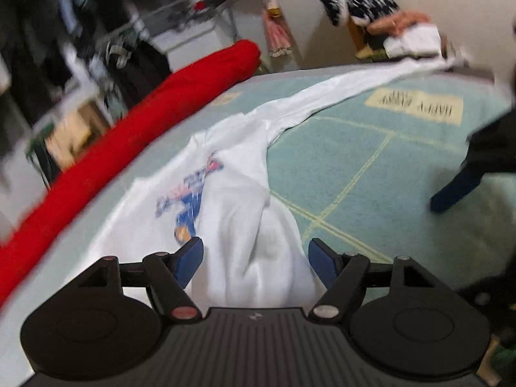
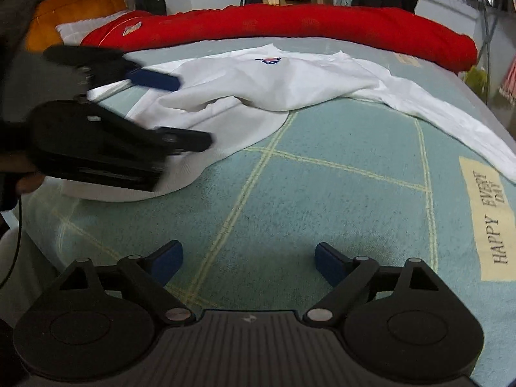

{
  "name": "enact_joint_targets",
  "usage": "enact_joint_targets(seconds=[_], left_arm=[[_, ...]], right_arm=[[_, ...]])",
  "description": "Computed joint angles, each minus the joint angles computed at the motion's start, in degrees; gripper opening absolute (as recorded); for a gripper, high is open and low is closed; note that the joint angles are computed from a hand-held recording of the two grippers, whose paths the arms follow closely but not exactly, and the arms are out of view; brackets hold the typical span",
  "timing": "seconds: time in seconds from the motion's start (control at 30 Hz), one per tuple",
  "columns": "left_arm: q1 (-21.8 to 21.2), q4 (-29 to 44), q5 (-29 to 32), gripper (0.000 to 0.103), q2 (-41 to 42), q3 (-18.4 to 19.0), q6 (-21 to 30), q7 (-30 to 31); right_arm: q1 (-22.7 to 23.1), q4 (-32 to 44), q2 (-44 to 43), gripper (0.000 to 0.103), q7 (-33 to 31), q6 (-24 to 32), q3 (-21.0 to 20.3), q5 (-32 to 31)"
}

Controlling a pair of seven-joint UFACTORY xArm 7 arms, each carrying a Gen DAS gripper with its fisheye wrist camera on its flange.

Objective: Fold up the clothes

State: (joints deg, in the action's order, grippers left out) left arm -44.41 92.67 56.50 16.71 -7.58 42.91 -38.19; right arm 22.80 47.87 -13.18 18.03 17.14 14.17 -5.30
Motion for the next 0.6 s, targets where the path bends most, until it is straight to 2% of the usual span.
enact_joint_targets(seconds=[0.17,0.33,0.6], left_arm=[[0.1,3.1,-1.9,0.075,2.3,1.1,2.0,0.6],[2.2,2.0,-2.5,0.075,0.1,2.2,1.1,-1.8],[10.3,-0.9,-11.2,0.075,-2.4,2.6,-5.4,-5.6]], right_arm=[[1.1,-0.7,-0.7,0.092,-1.2,-0.9,-1.4,3.5],[3.8,-1.5,-1.1,0.092,-6.0,-2.8,-4.9,11.8],[4.5,0.3,0.9,0.092,-10.6,-4.6,-6.1,18.5]])
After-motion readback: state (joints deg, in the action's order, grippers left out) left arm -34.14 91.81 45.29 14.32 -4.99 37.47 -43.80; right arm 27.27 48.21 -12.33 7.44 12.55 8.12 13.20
